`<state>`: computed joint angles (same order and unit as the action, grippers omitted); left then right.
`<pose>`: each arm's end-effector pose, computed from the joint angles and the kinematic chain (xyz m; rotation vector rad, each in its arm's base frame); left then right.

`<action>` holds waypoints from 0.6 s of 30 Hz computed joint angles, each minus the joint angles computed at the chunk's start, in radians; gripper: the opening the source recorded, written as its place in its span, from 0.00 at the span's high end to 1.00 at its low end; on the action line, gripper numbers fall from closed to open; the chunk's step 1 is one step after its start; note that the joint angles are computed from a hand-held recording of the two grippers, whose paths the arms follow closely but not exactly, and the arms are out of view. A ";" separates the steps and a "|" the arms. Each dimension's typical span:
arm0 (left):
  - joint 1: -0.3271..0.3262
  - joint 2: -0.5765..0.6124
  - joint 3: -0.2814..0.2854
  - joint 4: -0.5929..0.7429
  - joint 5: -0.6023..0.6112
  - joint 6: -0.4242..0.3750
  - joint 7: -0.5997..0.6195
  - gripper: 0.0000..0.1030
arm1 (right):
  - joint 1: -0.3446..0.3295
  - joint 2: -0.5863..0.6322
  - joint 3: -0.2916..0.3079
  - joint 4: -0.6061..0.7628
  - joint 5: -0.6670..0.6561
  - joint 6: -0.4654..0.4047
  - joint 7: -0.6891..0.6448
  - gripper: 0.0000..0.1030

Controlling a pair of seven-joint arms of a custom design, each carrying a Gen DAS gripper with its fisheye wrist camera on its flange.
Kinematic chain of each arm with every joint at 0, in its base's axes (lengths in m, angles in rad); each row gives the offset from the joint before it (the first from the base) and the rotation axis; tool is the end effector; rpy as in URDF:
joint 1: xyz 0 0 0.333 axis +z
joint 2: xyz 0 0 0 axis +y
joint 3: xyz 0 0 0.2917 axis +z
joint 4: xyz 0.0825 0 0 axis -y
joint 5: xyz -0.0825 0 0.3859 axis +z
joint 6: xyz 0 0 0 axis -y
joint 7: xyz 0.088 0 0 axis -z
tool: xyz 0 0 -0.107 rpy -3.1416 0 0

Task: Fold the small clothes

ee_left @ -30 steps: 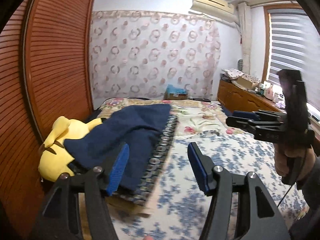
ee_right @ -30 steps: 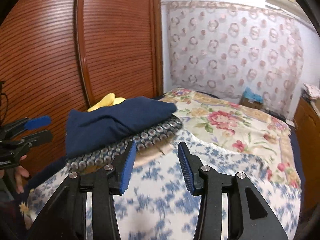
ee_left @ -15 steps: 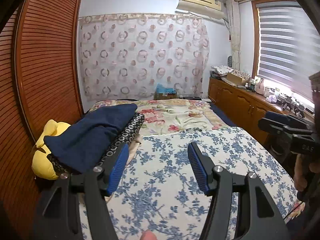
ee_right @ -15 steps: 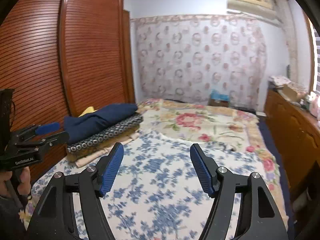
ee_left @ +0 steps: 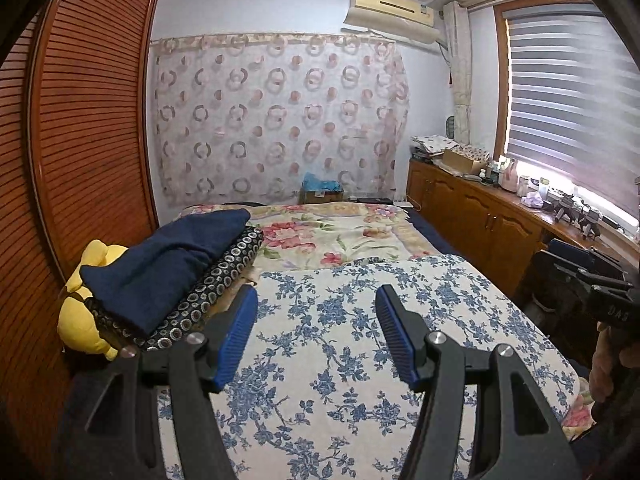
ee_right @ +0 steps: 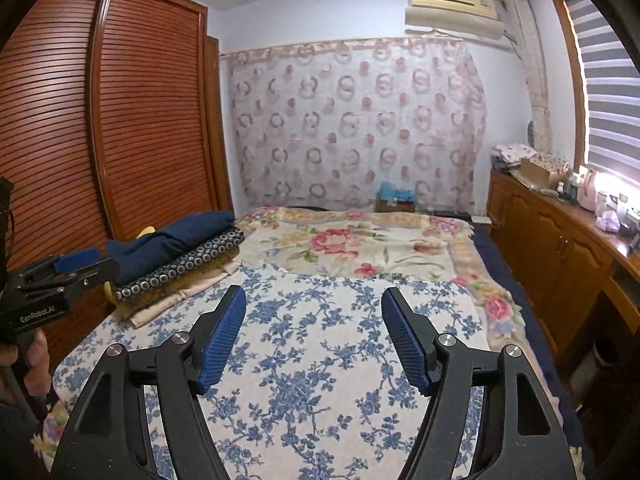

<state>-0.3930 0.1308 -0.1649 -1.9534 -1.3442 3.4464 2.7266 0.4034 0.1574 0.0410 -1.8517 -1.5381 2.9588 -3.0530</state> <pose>0.5496 -0.2050 0.4779 -1.4186 1.6942 -1.1454 0.5336 0.3270 0.4701 -1.6314 1.3305 -0.8015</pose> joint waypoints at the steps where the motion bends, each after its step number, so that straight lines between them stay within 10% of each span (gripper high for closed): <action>1: -0.009 0.004 0.004 0.009 -0.027 0.009 0.027 0.41 | 0.000 -0.001 -0.002 -0.002 -0.011 -0.001 0.014 0.30; 18: 0.032 0.006 -0.047 0.023 -0.072 0.019 0.073 0.41 | -0.013 -0.019 0.011 -0.026 -0.058 -0.020 0.071 0.30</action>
<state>-0.3608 0.1371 -0.2118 -1.9300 -1.4158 3.4650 2.8000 0.3901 0.1383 0.0516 -1.8777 -1.5962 2.9389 -2.9820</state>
